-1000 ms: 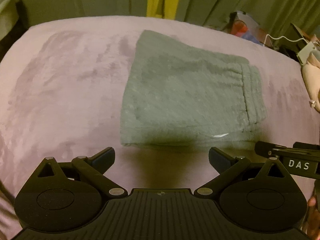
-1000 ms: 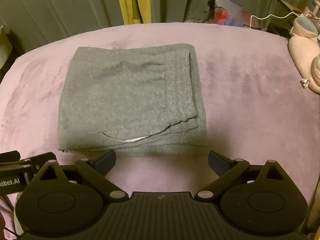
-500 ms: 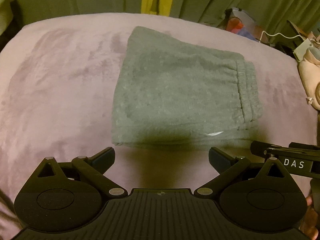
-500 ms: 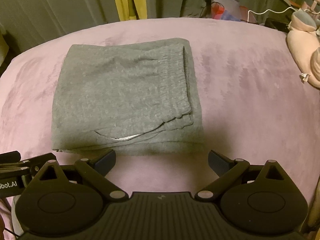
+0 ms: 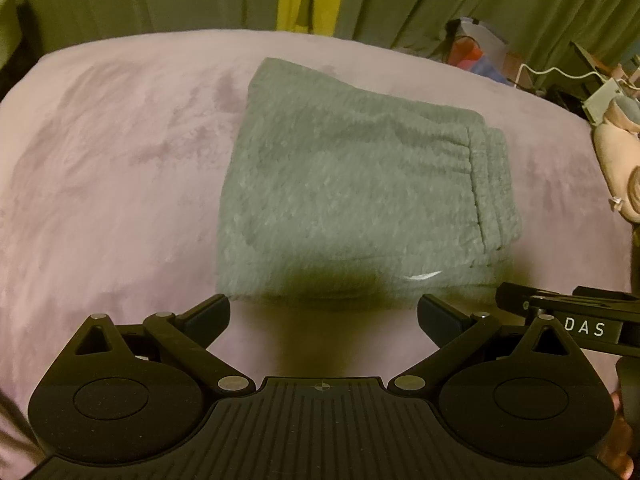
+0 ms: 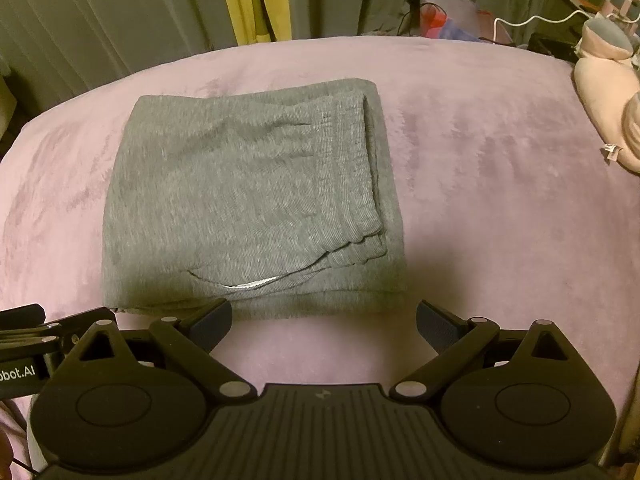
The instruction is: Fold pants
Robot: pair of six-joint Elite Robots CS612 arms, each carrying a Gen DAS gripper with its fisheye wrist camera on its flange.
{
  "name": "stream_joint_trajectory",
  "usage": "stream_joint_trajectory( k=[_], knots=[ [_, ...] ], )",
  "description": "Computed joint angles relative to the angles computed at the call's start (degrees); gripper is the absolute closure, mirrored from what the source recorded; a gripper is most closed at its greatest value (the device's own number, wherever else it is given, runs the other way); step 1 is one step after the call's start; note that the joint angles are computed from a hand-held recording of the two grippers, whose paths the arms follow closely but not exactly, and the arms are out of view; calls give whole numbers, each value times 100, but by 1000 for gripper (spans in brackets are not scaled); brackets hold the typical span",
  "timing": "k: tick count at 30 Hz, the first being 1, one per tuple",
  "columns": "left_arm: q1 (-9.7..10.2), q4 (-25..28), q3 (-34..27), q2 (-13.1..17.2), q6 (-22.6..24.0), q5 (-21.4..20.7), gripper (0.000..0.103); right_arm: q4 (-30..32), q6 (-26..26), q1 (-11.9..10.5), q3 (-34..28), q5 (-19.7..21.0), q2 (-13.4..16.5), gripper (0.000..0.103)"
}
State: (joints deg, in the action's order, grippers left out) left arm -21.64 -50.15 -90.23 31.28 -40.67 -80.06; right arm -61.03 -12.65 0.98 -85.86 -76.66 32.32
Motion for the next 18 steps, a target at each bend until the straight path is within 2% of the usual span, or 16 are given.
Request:
stream_joint_trajectory(
  k=[18],
  knots=[
    [24, -56, 104, 5, 26, -21, 0, -29, 55, 1, 109, -2, -32, 4]
  ],
)
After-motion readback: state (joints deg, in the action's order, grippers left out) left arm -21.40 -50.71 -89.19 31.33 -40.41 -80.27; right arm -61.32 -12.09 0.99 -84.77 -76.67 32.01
